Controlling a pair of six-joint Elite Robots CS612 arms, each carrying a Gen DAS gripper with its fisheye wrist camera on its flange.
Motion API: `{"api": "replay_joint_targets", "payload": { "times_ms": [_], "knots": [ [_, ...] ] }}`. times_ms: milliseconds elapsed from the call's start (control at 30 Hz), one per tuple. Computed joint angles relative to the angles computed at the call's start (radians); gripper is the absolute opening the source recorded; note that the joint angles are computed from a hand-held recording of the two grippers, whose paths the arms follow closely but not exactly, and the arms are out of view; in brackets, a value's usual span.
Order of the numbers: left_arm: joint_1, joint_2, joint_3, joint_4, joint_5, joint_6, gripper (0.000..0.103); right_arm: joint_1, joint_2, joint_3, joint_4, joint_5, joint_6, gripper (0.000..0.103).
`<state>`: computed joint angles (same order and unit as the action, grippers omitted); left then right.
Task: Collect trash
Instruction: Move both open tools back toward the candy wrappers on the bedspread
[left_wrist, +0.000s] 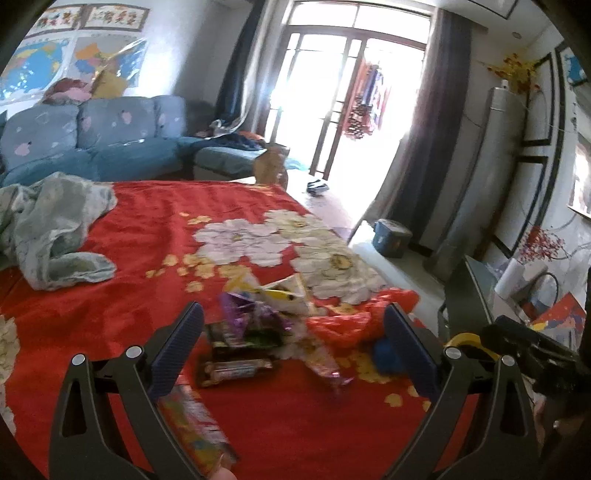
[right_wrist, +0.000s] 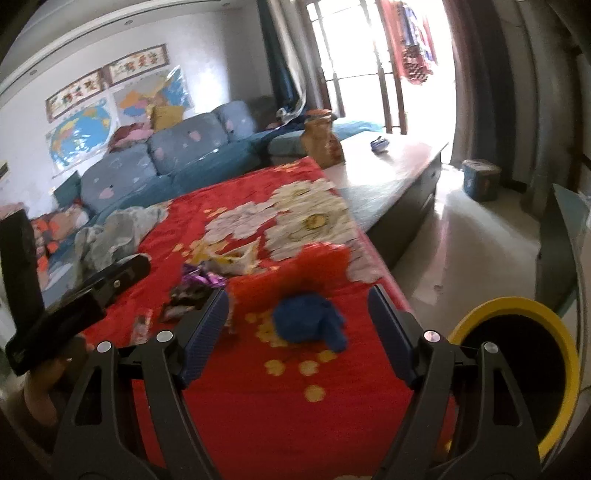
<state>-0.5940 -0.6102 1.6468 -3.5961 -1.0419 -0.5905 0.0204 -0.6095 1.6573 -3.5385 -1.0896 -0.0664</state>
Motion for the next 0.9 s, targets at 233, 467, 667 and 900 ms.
{"api": "replay_joint_targets", "payload": {
  "times_ms": [233,467,667,900],
  "knots": [
    [0.019,-0.021,0.045,0.047,0.031,-0.085,0.095,0.029,0.010,-0.030,0.079,0.038,-0.037,0.069],
    [0.045,-0.033,0.080,0.090,0.004,-0.179,0.093,0.056,0.027,-0.071,0.161,0.045,-0.074,0.062],
    [0.062,-0.029,0.088,0.117,-0.089,-0.241,0.073,0.076,0.050,-0.120,0.274,0.039,-0.124,0.048],
    [0.081,-0.010,0.076,0.139,-0.224,-0.298,0.055,0.091,0.079,-0.172,0.387,0.030,-0.167,0.039]
  ]
}}
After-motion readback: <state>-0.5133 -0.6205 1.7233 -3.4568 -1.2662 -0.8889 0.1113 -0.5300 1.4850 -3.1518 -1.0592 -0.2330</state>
